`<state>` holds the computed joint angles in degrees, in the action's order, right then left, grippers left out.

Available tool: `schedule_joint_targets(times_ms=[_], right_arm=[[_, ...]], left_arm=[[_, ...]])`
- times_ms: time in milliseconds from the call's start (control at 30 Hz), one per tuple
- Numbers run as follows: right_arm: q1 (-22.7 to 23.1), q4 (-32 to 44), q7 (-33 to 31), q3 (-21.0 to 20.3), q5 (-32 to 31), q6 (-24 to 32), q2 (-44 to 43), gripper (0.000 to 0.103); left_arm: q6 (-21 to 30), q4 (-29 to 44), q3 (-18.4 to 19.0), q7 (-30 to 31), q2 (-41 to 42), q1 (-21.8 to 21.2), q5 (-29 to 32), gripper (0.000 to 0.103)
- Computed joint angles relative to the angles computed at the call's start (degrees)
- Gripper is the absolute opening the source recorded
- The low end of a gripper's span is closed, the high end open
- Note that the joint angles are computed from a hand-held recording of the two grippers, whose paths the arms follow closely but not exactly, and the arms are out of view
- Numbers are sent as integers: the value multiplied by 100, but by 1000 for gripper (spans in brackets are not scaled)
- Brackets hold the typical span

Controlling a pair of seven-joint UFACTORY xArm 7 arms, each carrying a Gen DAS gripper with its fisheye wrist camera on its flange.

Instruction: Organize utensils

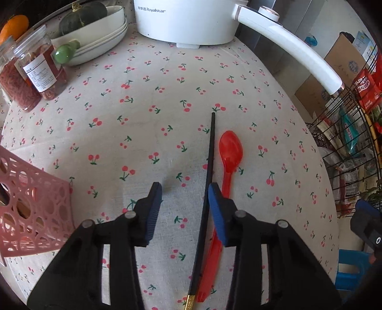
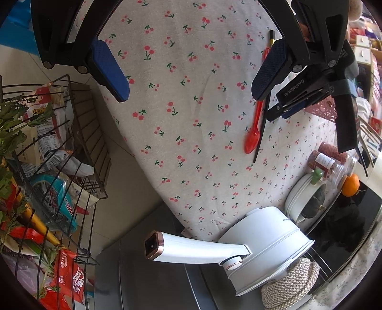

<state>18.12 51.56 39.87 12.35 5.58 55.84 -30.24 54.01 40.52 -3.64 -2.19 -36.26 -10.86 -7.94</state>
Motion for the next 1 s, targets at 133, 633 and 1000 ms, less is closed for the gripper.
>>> schedule_joint_targets(times_ms=[133,633,1000], right_arm=[[38,-8,-51,-29,71,-71,5,103],[148,105,-65,-60,338,40,166,86],[392,436,-180,110,409,-253,795,73]], left_arm=[[-124,5,-1,80,58,-97,-81,33],[123,-44,92,514,-352,-124,225,6],[1377,-52,861,1502,-2402,137,-154,6]])
